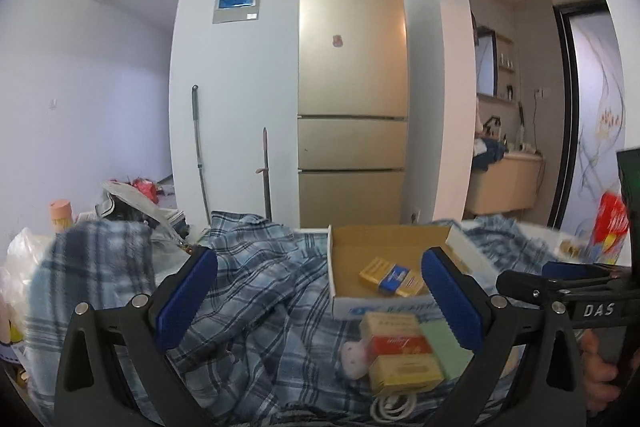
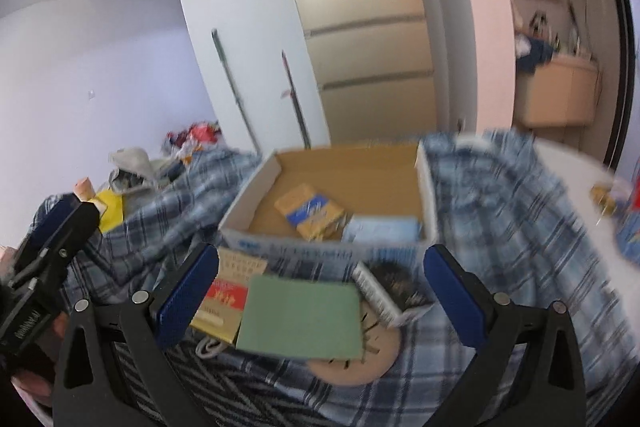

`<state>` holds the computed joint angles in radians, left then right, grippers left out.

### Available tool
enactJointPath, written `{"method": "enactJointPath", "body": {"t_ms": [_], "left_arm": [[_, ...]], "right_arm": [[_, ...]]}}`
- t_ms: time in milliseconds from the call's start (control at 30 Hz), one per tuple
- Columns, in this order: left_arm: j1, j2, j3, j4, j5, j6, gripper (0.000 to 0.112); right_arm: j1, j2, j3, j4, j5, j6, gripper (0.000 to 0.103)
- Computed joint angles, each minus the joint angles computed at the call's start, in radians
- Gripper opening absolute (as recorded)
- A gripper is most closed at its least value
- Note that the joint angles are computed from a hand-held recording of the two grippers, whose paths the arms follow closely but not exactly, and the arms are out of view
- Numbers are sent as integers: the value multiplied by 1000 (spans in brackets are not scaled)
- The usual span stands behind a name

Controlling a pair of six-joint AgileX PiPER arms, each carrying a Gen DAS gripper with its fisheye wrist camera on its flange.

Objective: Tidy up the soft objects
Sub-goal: 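Grasp the green card with the right tool while the left tool grasps the red-and-cream box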

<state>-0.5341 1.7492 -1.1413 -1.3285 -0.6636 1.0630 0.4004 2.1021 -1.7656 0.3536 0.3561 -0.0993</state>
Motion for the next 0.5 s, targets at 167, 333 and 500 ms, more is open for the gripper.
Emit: {"method": "enactJointPath", "body": {"t_ms": [167, 333, 500], "left_arm": [[26, 29, -43, -93, 63, 87, 103], [25, 33, -56, -127, 62, 121, 103], [24, 27, -50, -147, 39, 106, 103]], "right_arm": [[-24, 110, -135, 110, 187, -75, 102], [6, 140, -167, 17, 213, -31, 102], [13, 172, -219, 4, 259, -29, 102]]}}
